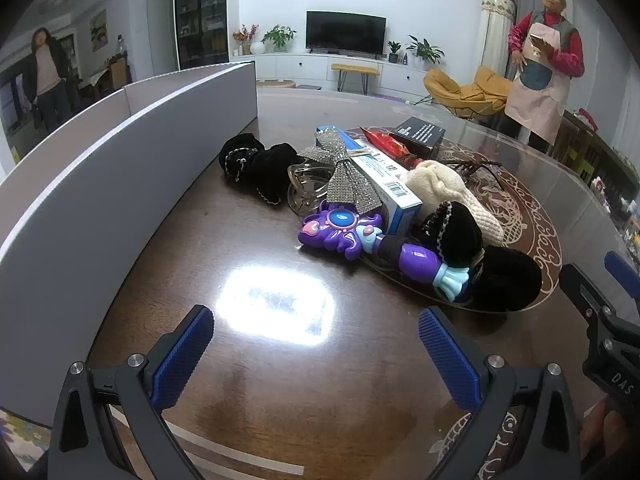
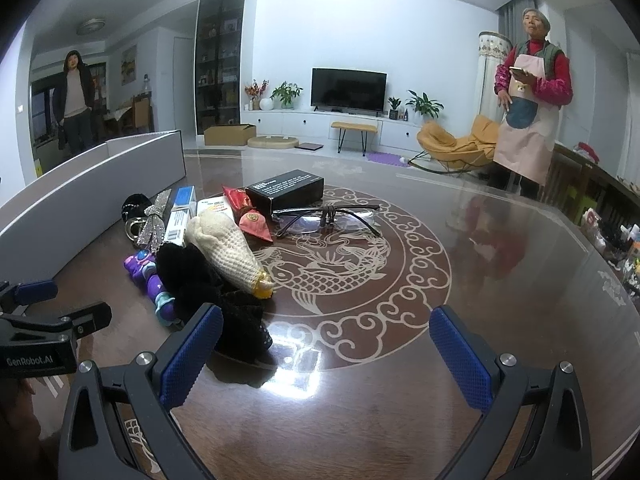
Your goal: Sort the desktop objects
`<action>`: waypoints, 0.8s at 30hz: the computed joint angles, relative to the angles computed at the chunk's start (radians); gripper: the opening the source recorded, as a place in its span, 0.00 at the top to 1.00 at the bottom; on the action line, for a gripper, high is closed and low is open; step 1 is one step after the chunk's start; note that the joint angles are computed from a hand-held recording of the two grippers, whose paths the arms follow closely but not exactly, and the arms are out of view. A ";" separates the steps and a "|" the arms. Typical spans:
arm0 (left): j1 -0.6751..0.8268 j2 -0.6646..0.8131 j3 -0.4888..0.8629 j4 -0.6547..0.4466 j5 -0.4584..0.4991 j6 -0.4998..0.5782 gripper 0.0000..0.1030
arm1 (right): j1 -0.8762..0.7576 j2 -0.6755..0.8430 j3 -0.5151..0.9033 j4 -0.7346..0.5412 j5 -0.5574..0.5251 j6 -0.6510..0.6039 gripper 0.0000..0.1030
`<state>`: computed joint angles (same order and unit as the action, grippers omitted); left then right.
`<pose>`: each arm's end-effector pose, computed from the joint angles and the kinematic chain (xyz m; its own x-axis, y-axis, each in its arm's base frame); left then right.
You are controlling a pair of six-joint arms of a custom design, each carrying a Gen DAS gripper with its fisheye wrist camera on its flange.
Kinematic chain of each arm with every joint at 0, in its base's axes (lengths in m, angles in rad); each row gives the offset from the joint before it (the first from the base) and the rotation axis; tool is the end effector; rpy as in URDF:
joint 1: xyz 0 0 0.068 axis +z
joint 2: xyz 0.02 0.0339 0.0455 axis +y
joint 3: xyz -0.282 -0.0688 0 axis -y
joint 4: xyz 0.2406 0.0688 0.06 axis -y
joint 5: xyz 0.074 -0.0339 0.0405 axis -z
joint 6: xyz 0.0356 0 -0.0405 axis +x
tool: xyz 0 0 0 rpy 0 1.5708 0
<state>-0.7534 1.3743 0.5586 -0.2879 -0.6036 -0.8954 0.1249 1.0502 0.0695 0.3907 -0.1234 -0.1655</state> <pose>0.1743 -0.1358 0.1638 -0.7012 -0.2233 -0.6771 -0.2727 0.9615 -0.0347 0.1526 0.0236 0.1308 -0.5074 -0.2285 -0.8309 -0.3130 0.9472 -0.0693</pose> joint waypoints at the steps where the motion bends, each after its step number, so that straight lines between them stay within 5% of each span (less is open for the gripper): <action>1: -0.004 0.001 0.002 -0.005 -0.005 -0.003 0.00 | 0.002 0.005 0.003 -0.002 0.001 -0.001 0.00; 24: 0.010 0.029 0.006 0.013 0.013 0.007 0.00 | -0.024 0.064 0.018 0.019 -0.045 0.005 0.00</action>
